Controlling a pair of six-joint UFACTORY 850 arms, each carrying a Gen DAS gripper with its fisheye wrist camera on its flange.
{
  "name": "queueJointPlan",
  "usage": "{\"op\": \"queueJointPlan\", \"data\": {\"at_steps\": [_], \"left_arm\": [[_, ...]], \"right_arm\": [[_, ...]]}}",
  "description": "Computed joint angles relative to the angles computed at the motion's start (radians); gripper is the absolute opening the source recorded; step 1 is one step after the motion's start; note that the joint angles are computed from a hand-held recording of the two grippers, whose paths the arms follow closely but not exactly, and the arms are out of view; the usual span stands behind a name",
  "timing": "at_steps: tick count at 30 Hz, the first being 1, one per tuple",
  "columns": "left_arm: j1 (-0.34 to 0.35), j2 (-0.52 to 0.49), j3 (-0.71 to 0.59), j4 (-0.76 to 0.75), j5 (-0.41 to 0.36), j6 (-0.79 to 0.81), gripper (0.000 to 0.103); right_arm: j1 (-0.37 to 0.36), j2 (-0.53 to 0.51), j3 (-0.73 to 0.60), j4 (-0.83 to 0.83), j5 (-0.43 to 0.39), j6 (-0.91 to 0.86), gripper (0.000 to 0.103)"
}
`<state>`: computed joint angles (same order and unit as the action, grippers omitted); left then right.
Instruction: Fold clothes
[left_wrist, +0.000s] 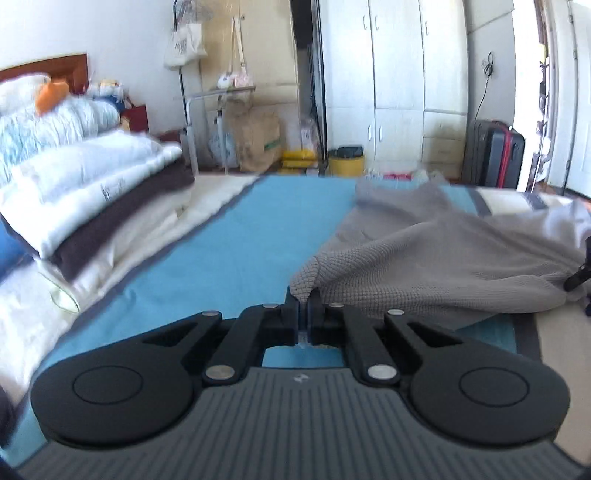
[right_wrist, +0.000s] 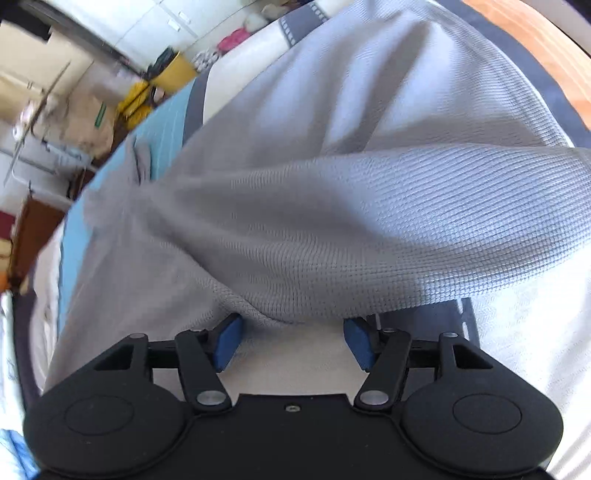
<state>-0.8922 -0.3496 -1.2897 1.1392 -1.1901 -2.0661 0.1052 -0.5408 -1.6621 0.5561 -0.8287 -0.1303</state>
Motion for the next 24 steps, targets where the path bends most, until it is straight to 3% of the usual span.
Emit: {"op": "queueJointPlan", "data": {"at_steps": [1, 4, 6, 8, 9, 11, 13, 15, 17, 19, 24], "left_arm": [[0.002, 0.002, -0.001, -0.022, 0.012, -0.004, 0.004], [0.05, -0.013, 0.017, -0.192, 0.162, 0.093, 0.01], [0.061, 0.007, 0.058, -0.198, 0.221, 0.037, 0.014], [0.062, 0.012, 0.046, -0.215, 0.19, 0.043, 0.032], [0.066, 0.014, 0.039, -0.211, 0.178, 0.044, 0.036], [0.067, 0.035, 0.044, -0.195, 0.176, 0.019, 0.037], [0.057, 0.08, 0.075, -0.164, 0.194, -0.037, 0.037], [0.041, 0.099, 0.08, -0.156, 0.152, -0.042, 0.037], [0.028, 0.092, 0.062, -0.154, 0.07, -0.034, 0.037], [0.022, 0.092, 0.049, -0.141, 0.034, -0.041, 0.037], [0.034, 0.082, 0.02, -0.102, 0.182, -0.029, 0.041]], "right_arm": [[0.007, 0.011, 0.008, -0.037, 0.032, 0.016, 0.066], [0.024, 0.032, 0.012, -0.183, 0.086, 0.117, 0.066], [0.007, 0.052, 0.026, -0.186, 0.103, 0.136, 0.066], [-0.026, 0.08, 0.05, -0.087, 0.131, 0.087, 0.066], [-0.051, 0.089, 0.053, -0.038, 0.132, 0.056, 0.066], [-0.09, 0.092, 0.038, 0.043, 0.115, -0.005, 0.066], [-0.139, 0.074, -0.004, 0.128, 0.055, -0.185, 0.07], [-0.174, 0.059, -0.043, 0.127, 0.008, -0.333, 0.071], [-0.196, 0.065, -0.046, 0.059, 0.037, -0.411, 0.071], [-0.228, 0.08, -0.016, 0.072, 0.039, -0.542, 0.071], [-0.306, 0.06, 0.028, 0.244, 0.026, -0.752, 0.071]]}}
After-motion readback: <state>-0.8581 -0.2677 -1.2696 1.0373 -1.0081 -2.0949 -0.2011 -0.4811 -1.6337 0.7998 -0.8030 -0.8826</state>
